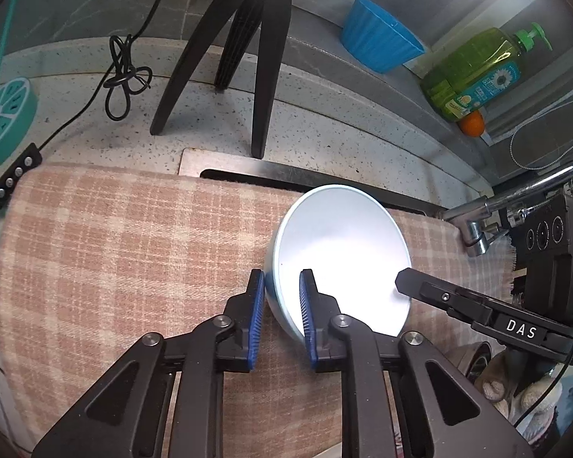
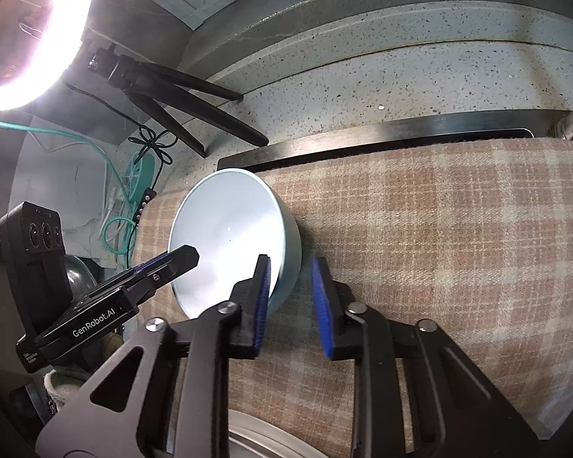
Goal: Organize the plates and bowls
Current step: 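Close the left gripper on the pale blue bowl rim and lift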
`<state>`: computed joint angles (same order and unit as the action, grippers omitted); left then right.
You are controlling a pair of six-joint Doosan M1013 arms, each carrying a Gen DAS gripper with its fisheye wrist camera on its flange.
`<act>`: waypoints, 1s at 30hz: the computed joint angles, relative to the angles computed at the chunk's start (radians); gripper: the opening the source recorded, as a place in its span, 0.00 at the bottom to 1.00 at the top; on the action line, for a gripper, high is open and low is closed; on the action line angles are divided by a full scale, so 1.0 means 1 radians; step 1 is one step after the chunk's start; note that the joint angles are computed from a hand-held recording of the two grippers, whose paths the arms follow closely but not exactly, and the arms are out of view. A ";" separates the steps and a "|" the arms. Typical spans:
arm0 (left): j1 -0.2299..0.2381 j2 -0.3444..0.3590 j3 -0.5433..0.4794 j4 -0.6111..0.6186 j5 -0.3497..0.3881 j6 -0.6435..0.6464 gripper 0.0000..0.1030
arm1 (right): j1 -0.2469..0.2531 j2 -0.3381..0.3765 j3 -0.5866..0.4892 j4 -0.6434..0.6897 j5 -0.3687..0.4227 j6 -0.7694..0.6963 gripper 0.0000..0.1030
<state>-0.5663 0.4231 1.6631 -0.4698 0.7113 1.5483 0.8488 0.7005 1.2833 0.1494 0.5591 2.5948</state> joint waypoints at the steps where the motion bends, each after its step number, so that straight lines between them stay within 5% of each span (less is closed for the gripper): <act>1: 0.000 0.001 -0.001 0.002 -0.001 -0.001 0.13 | 0.000 0.001 -0.001 0.008 -0.001 -0.010 0.17; 13: -0.006 -0.006 0.003 0.011 -0.014 -0.009 0.12 | 0.005 0.006 -0.017 -0.013 0.019 -0.005 0.14; 30: -0.047 -0.088 0.058 -0.051 -0.059 0.067 0.12 | 0.048 -0.114 0.122 -0.171 -0.069 0.170 0.14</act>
